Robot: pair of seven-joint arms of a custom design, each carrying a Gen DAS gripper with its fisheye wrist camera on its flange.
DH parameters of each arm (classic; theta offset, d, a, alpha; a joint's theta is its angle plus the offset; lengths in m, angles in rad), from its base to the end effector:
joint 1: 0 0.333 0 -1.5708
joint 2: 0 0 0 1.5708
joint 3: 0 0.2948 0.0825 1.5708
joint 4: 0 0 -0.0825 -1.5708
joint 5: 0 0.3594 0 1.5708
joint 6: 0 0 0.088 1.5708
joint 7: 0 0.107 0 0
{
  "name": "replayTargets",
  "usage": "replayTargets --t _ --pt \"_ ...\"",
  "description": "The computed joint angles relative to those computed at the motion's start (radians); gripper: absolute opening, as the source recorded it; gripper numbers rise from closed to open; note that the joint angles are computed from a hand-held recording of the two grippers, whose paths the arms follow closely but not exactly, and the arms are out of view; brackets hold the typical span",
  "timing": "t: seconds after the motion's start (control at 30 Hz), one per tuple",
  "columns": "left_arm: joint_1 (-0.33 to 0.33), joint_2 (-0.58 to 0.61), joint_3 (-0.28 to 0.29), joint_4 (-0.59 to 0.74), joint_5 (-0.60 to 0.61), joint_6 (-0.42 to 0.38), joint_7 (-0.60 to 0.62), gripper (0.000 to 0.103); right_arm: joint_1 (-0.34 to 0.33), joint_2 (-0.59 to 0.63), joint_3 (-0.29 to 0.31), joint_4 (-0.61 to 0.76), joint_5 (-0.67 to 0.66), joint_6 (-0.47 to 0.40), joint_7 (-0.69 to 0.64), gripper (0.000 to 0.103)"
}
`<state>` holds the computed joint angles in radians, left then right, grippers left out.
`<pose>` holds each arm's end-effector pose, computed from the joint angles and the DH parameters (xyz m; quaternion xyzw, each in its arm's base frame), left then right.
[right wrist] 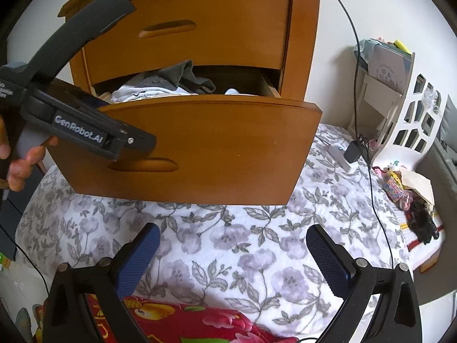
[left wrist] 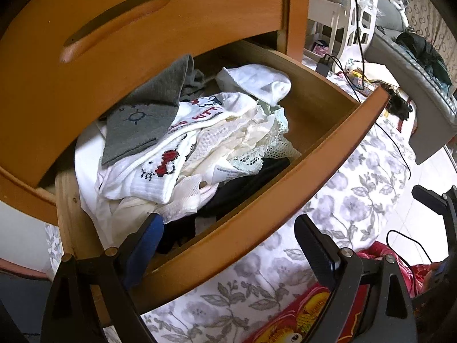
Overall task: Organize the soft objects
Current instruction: 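Pull the lower wooden drawer open with the left gripper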
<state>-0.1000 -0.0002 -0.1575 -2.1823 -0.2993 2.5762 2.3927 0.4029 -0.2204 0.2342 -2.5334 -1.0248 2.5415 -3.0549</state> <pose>0.5293 -0.1342 0.4235 -0.3404 0.9143 -0.1836 0.1199 0.3503 0.2712 0.3648 -0.5907 0.7256 -0.2894 0.2020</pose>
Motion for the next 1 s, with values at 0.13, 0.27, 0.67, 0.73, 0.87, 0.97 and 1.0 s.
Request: replayTargets --t 0.13,0.27,0.67,0.73,0.87,0.97,1.0 --pt "0.001 0.008 0.001 0.013 0.005 -0.009 0.001 0.093 0.009 -0.021 0.004 -0.013 0.036 -0.022 -0.011 0.103" --pt "0.001 0.012 0.000 0.019 0.005 -0.018 0.007 0.093 0.012 -0.045 0.011 -0.031 0.057 -0.036 -0.013 0.103" --pt "-0.005 0.029 -0.004 0.022 0.061 0.030 -0.041 0.093 0.023 -0.099 0.040 -0.064 0.083 -0.060 -0.012 0.103" --pt "-0.006 0.024 -0.005 0.012 0.061 0.041 -0.040 0.093 0.024 -0.105 0.043 -0.067 0.084 -0.062 -0.010 0.103" --pt "-0.008 -0.012 -0.005 -0.034 0.058 0.068 -0.035 0.093 0.025 -0.112 0.047 -0.070 0.085 -0.066 -0.007 0.103" --pt "-0.007 -0.032 0.001 -0.045 0.000 0.063 -0.005 0.093 0.025 -0.114 0.049 -0.070 0.083 -0.067 -0.006 0.103" --pt "-0.005 -0.044 0.005 -0.053 -0.025 0.059 0.008 0.093 0.025 -0.114 0.050 -0.069 0.083 -0.067 -0.008 0.103"
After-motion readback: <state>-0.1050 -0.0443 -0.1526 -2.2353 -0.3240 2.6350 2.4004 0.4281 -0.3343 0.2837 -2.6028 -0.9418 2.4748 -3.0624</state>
